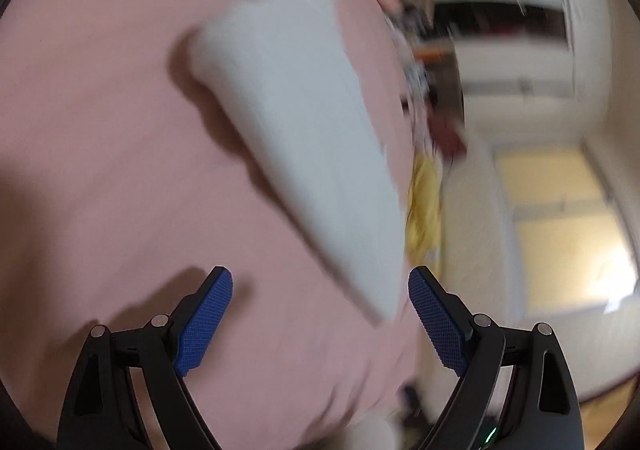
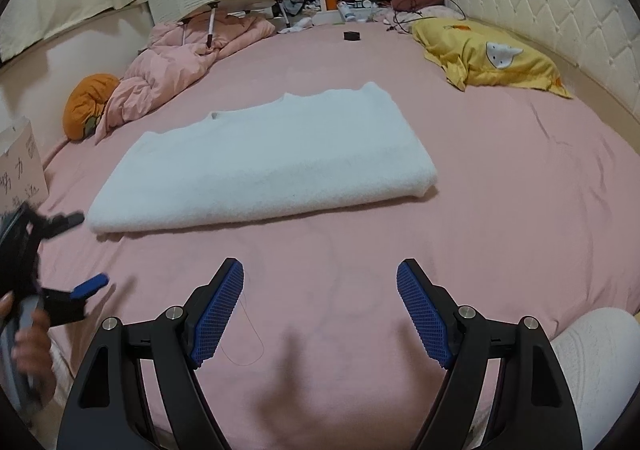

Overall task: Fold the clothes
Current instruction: 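Grasp one end of the cardigan strip with the left tool and lift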

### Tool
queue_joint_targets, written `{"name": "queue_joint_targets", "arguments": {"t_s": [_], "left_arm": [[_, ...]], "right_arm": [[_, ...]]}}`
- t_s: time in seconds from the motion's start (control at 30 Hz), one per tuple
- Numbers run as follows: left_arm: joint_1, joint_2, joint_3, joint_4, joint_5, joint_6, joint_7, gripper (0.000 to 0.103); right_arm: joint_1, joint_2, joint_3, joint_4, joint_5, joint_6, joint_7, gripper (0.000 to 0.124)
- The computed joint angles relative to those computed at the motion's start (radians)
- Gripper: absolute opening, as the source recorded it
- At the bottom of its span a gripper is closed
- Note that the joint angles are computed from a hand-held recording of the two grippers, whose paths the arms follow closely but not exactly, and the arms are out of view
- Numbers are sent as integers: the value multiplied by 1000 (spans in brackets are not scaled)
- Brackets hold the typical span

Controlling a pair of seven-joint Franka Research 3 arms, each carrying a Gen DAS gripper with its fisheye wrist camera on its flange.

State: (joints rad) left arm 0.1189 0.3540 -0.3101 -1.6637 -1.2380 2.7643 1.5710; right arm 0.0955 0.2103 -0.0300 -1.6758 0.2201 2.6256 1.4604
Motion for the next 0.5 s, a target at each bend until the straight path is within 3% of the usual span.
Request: {"name": "queue_joint_targets", "arguments": {"t_s": [0.2, 0.4, 0.47, 0.5], "left_arm": [[-39, 164, 24, 171, 168, 101, -225, 90], [-74, 300, 57, 355, 359, 125, -431, 88], [-76, 331, 54, 385, 390, 172, -474, 80], [-78, 337, 52, 382, 401, 195, -495, 66]], "right_arm": [[-16, 10, 1, 15, 44, -21, 2, 79], [-31, 34, 0, 47, 78, -69, 13, 79], [-37, 43, 0, 59, 89, -88, 20, 79], [-39, 46, -1, 62, 93, -94, 23, 79]]}}
